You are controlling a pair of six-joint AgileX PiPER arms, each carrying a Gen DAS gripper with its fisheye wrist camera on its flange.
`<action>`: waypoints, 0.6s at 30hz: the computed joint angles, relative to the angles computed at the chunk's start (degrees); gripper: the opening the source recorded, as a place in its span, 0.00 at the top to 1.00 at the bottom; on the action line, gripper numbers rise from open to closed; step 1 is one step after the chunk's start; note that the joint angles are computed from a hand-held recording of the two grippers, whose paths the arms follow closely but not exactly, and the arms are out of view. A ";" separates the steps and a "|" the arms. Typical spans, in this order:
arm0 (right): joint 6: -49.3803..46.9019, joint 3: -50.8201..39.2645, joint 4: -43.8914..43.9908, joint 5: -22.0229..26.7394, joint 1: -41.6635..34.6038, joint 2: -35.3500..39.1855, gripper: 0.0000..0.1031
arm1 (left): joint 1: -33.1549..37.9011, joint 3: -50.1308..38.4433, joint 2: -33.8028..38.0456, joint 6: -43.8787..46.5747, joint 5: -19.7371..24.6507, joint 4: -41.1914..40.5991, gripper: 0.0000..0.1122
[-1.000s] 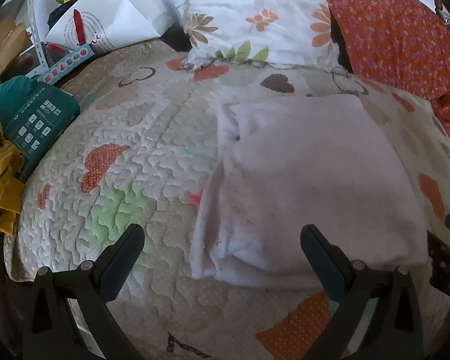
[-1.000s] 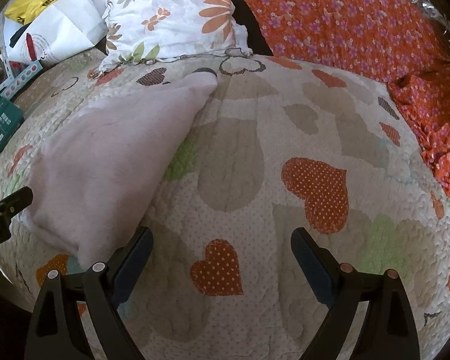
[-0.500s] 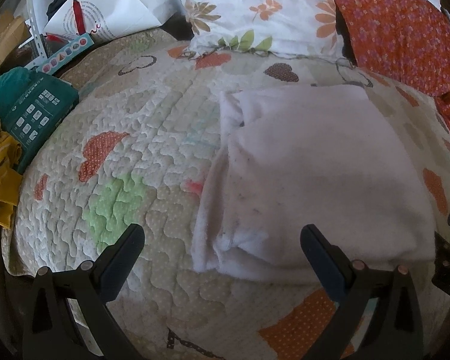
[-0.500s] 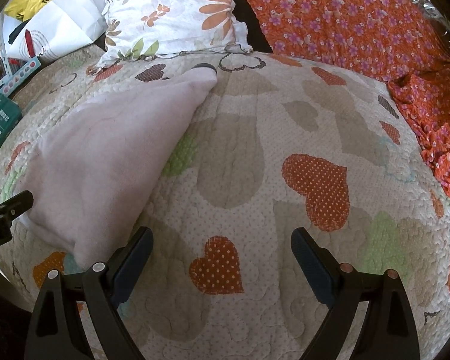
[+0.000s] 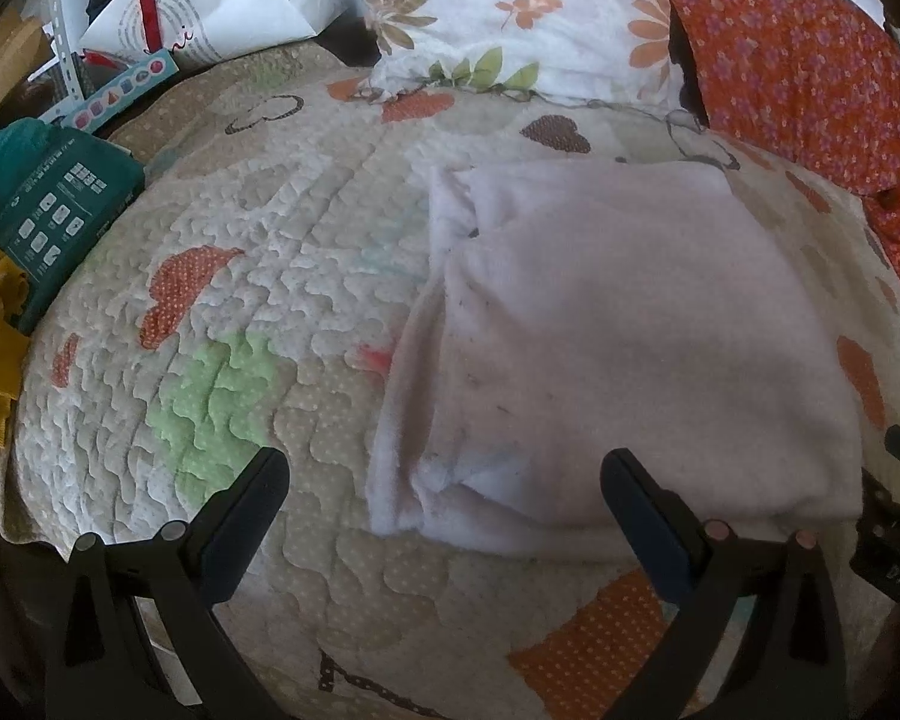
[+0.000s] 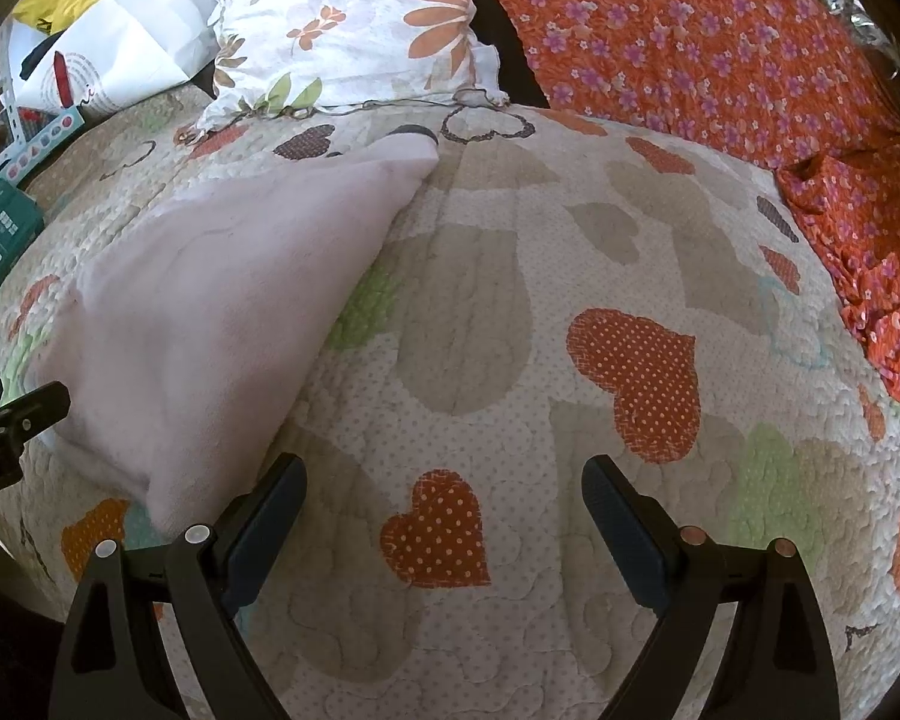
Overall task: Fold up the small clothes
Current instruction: 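Open the right gripper and withdraw from the folded square top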
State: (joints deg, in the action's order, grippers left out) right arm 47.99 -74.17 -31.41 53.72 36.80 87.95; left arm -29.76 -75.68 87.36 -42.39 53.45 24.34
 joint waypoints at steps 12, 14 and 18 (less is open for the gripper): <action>-0.26 -0.23 -0.10 0.16 0.10 0.05 0.07 | 1.12 0.16 -0.06 1.88 -0.52 -2.96 0.08; -0.23 -0.27 -0.18 0.23 0.17 0.06 0.07 | 1.19 0.20 -0.11 1.99 -0.51 -3.13 0.08; -0.29 -0.37 -0.53 0.31 0.36 -0.05 0.07 | 1.40 0.15 -0.05 2.33 -0.50 -3.61 0.08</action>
State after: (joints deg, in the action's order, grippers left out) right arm 47.70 -74.53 -31.95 54.03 37.15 87.90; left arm -28.36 -75.53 87.31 -40.06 52.95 20.72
